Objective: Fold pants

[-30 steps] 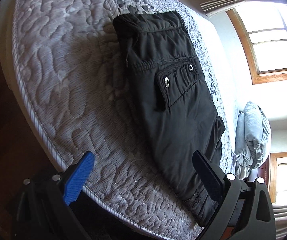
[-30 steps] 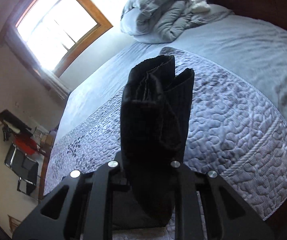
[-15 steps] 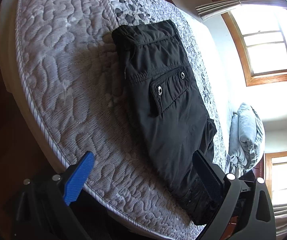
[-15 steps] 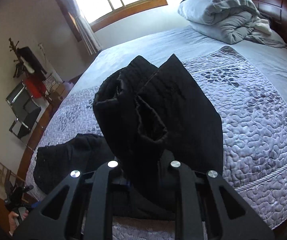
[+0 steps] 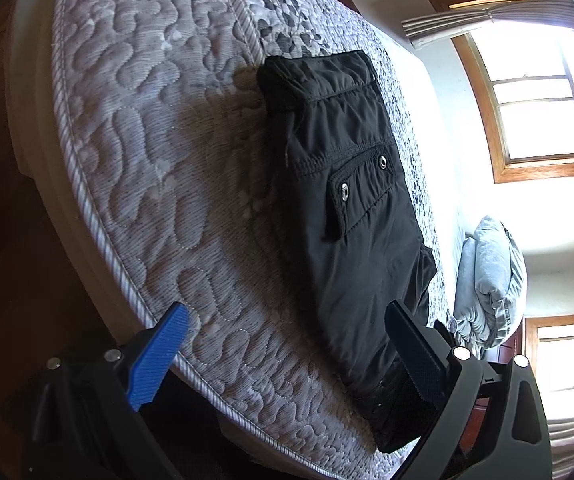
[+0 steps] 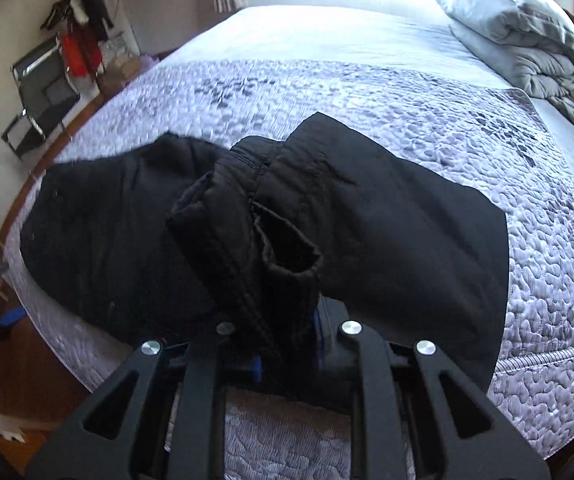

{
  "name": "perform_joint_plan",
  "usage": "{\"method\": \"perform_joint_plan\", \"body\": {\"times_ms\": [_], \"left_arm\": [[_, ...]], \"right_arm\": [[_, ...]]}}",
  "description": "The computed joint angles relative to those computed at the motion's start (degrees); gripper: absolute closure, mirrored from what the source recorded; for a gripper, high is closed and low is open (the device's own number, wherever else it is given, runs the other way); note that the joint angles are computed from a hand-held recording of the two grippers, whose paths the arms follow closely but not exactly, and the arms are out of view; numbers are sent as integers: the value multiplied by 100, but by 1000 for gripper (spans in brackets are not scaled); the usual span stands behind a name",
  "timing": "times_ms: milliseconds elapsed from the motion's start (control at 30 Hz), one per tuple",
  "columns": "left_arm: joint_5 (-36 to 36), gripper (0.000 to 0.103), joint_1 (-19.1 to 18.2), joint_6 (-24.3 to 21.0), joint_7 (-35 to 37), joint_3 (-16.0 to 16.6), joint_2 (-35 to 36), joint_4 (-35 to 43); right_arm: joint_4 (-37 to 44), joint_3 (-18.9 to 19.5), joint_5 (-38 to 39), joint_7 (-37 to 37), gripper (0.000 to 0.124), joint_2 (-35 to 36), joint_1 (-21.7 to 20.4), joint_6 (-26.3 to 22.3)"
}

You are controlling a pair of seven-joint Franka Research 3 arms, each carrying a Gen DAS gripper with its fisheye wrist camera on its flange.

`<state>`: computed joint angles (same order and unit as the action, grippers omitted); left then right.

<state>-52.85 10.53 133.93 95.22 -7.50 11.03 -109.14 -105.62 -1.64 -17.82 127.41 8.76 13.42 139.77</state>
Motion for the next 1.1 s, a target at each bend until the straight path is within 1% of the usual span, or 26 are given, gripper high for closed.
{"method": "perform_joint_plan", "body": {"times_ms": [233,333,367,400,433,467,500,600,633,667,700,767,833,933,1000,1033,1067,1100], "left_arm": [[-35,4,15,-53,24,3,-13,-55],[-45,4,12,-71,53,5,-30,-82],[-45,4,8,-74,48,7,-36,-91],[-39,4,3,-79,37,9,-41,-94],[-31,4,-1,-84,26,12,-44,-95],[-28,4,-5,-85,17,14,-49,-101],[-41,4,-7,-77,25,15,-55,-117],[-43,4,-18,-59,20,21,-62,-128],[-42,4,-21,-58,15,21,-58,-126],[-42,4,-23,-63,6,20,-52,-119],[-54,4,-24,-73,2,16,-45,-111],[-71,4,-37,-78,9,1,-45,-111],[-69,4,-48,-103,33,-10,-33,-88],[-84,4,-72,-135,64,-27,-49,-96],[-73,4,-88,-154,47,-27,-53,-102],[-62,4,-96,-155,30,-25,-58,-109],[-53,4,-103,-156,17,-23,-60,-114],[-44,4,-108,-160,8,-21,-60,-117]], "right_arm": [[221,31,-158,-137,106,316,191,-345],[180,11,57,-130,100,402,179,-280],[118,10,133,-134,93,394,172,-175],[24,38,314,-243,82,362,132,-16],[-91,94,624,-448,74,309,64,188],[-178,151,990,-708,60,262,-18,347],[-341,226,1431,-989,56,150,-99,579],[-823,276,2143,-1324,57,-210,-155,1195],[-957,266,2228,-1294,57,-322,-144,1369],[-1056,236,2146,-1149,56,-413,-117,1482],[-1068,197,1897,-918,56,-469,-85,1426],[-954,185,1496,-715,56,-450,-53,1219],[-777,193,1298,-675,55,-341,-32,1021],[-537,207,1305,-667,55,-112,5,838],[-281,131,880,-432,57,79,128,464],[-184,98,728,-364,62,161,170,304],[-125,81,686,-347,76,217,183,191],[-75,82,762,-390,83,267,166,71]]}}
